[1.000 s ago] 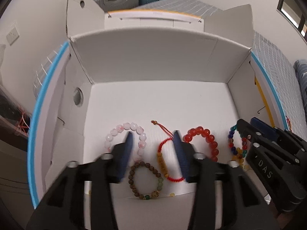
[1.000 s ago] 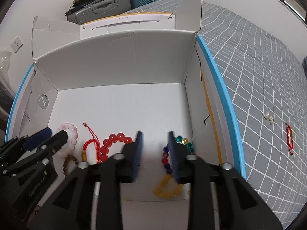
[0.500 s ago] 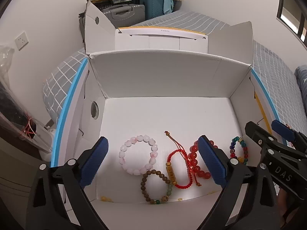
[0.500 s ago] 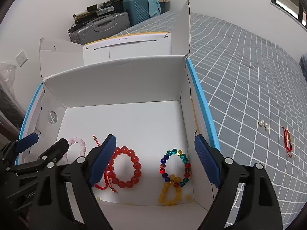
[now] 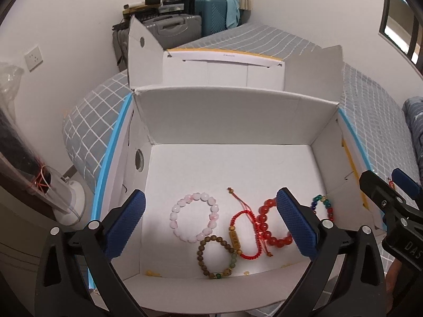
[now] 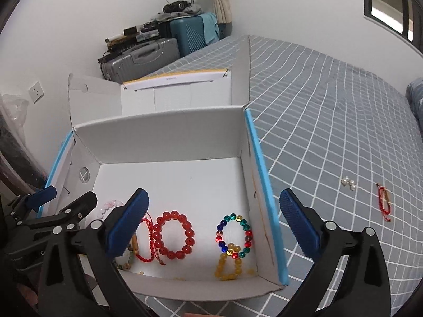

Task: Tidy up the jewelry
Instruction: 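Move both open tools from the box toward the pearls and last red cord bracelet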

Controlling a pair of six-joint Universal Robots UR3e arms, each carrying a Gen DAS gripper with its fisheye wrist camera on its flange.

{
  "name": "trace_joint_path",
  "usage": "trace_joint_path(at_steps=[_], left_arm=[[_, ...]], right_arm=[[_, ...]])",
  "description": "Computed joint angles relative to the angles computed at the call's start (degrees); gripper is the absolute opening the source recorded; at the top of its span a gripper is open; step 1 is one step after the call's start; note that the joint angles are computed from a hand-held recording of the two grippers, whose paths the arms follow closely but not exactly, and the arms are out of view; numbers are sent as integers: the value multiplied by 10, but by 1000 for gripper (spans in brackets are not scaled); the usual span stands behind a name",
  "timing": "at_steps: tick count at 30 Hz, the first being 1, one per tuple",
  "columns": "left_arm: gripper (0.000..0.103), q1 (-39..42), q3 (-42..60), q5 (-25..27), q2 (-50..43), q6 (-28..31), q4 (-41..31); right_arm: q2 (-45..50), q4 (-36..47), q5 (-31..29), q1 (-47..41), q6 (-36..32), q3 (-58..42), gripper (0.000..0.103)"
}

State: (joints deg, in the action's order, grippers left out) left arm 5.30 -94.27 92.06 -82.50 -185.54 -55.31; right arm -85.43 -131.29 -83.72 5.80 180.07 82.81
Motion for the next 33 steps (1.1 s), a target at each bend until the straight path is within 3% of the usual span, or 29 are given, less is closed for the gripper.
trace_joint_path(at_steps=[13, 21, 25, 33], left_arm=[[97, -73, 53, 0, -1, -26, -13], [97, -140, 119, 1, -45, -45, -28], [97, -196, 186, 31, -92, -66, -41], [97, -268, 351, 30, -209, -93, -93]], right_arm=[[-109, 39, 12, -88, -26, 58, 95], [-211, 73, 68, -205, -66, 118, 95], [-264, 95, 97, -273, -91, 140, 95], [-325, 175, 179, -443, -161, 145, 95]])
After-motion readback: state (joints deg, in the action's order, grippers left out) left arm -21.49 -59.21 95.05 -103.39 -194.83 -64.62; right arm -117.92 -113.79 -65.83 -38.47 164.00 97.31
